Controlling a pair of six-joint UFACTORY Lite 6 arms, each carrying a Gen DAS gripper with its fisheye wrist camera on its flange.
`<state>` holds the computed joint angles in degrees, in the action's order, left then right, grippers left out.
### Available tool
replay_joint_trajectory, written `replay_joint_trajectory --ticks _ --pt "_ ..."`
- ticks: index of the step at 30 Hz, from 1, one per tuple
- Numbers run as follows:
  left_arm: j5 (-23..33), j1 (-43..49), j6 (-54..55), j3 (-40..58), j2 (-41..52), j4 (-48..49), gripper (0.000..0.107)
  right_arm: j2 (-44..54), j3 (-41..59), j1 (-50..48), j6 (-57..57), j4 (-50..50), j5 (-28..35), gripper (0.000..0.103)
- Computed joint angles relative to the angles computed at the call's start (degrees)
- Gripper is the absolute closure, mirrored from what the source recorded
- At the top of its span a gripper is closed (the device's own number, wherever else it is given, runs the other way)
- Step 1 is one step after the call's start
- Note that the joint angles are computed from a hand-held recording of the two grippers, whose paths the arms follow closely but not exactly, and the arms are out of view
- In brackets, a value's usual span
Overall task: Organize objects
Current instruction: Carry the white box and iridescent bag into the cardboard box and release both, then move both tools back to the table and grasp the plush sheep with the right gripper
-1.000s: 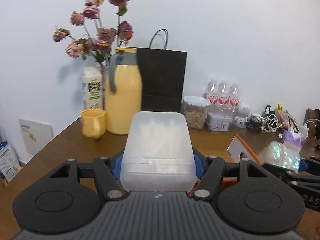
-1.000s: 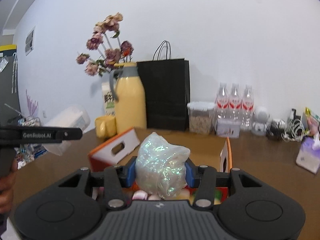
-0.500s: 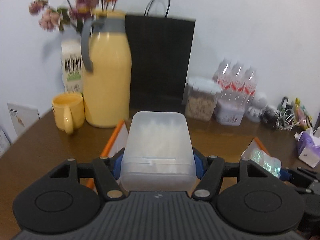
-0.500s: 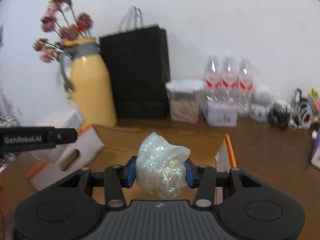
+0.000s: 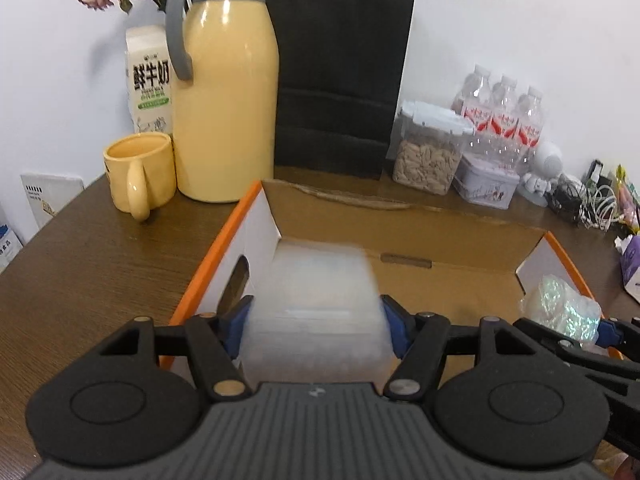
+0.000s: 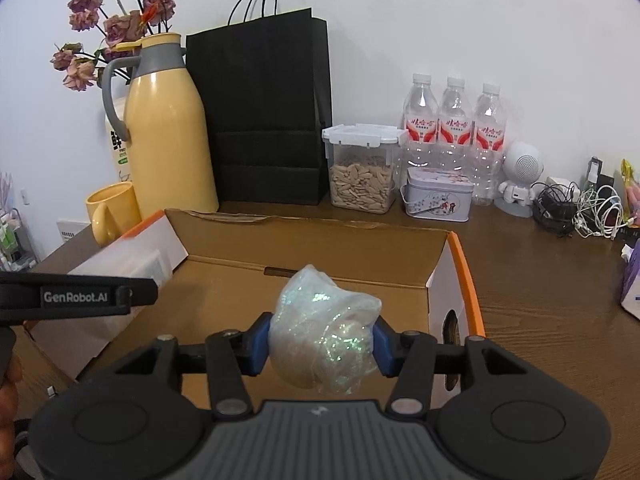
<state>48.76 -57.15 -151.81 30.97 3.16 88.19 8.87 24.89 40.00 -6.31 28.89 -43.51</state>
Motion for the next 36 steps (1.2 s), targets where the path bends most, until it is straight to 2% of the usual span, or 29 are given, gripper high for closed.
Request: replay_joint_trajectory --ticks 2,5,7,12,19,23,30,36 --pt "2.13 -1.54 -0.93 -0.66 -0.83 -0.28 0.020 -0.94 -0.70 0.21 -0.19 0.19 -0.22 0.045" --pt "5.64 -3.88 0.03 -0.49 -1.41 -1.73 0.012 -2.04 -1.65 0.57 -0.62 0.91 -0.47 0.034" --pt "7.92 -5.44 0.08 -0.38 -1.45 -2.50 0.004 -2.98 -2.40 0.95 -0.96 1.59 -0.85 0.022" --pt "11.33 -8.15 0.04 -0.39 -1.88 -3.67 0.004 -4.85 -3.90 1.32 -0.80 2.00 -1.54 0.001" --pt "13.53 -10.44 0.99 -0.49 -3.05 -4.87 0.004 -7.76 -5.70 1.71 -1.12 2.36 -1.72 0.000" --pt "16.28 -13.63 2.08 -0.69 -4.77 -6.70 0.004 -11.99 -8.17 4.40 -4.50 7.18 -2.47 0.000" --pt "22.89 -23.34 4.17 -1.75 -9.37 -12.54 0.004 -26.20 -14.91 14.01 -15.66 22.61 -3.90 0.000" --pt "29.53 -33.57 4.10 -2.89 -12.84 -20.58 0.004 -38.88 -21.04 27.91 -27.57 41.98 -7.40 0.000"
